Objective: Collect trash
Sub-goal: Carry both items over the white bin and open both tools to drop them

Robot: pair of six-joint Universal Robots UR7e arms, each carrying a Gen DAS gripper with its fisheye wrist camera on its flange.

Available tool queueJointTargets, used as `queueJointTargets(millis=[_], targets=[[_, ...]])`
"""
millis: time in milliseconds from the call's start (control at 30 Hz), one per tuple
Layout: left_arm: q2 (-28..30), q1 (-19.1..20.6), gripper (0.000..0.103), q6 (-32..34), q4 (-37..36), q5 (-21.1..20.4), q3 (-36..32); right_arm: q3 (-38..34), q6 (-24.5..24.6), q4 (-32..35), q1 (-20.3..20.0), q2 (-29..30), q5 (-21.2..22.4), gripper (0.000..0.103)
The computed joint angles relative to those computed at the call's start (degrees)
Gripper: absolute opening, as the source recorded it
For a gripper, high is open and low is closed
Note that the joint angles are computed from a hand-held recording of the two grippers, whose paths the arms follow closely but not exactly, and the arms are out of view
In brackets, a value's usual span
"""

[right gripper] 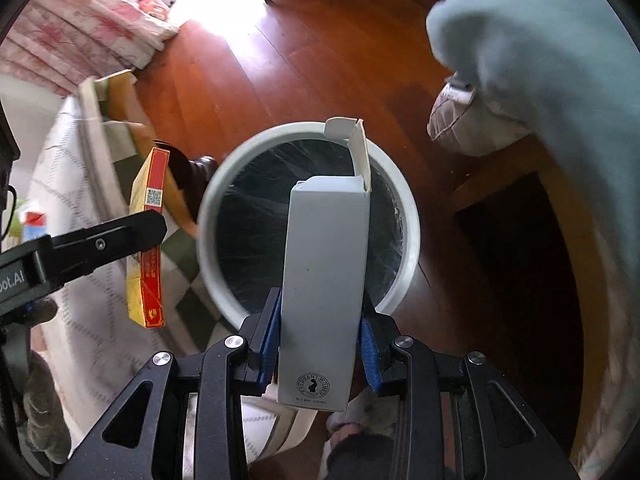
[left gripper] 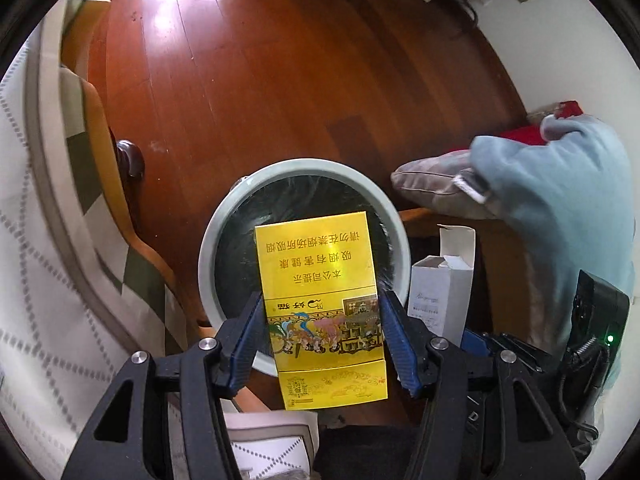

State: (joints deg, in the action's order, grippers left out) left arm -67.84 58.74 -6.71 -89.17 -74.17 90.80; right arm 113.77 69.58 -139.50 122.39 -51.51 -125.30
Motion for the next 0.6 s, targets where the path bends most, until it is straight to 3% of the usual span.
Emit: queueJointTargets(millis=[33, 100, 167, 200, 233, 300, 433, 600], targets=[[0.1, 0.2, 0.078, -0.1, -0.1, 0.4, 0.3, 0.2, -0.6, -0.5, -1.0, 0.4, 0.0, 0.037], [0.1, 0.5, 0.096, -0.3, -1.1, 0.9, 1.0, -0.3, -1.6, -0.9, -2.5, 1.5, -0.1, 0.038], [0.2, 0.4, 0.096, -0.7, -1.9, 2.5, 1.4, -0.9, -0.7, 0.3, -3.2, 2.1, -0.5, 0.044], [-0.2, 0.3, 0.096, -0.8, -2.1, 3.2, 1.6, -0.4, -0.5, 0.2, -3.3, 1.8, -0.5, 0.058], [-0.7, 0.0, 0.096, -0.8, -2.3, 4.3, 2.0, -0.5, 0.0, 0.4, -3.3, 1.9, -0.9, 0.080], [-2.1, -0.7, 0.096, -0.4, -3.5, 7.1, 3.4, -1.0, 0.8, 1.9, -2.9, 1.9, -1.8, 0.101], [-6.2, -3.0, 0.096, 0.6, -5.9, 12.8, 6.6, -3.3, 3.6, 7.9, -1.1, 1.9, -3.8, 0.101], [-11.4, -5.9, 0.096, 0.7, -6.4, 17.0, 9.0, -6.0, 8.7, 16.0, 2.7, 0.6, -4.9, 0.101]])
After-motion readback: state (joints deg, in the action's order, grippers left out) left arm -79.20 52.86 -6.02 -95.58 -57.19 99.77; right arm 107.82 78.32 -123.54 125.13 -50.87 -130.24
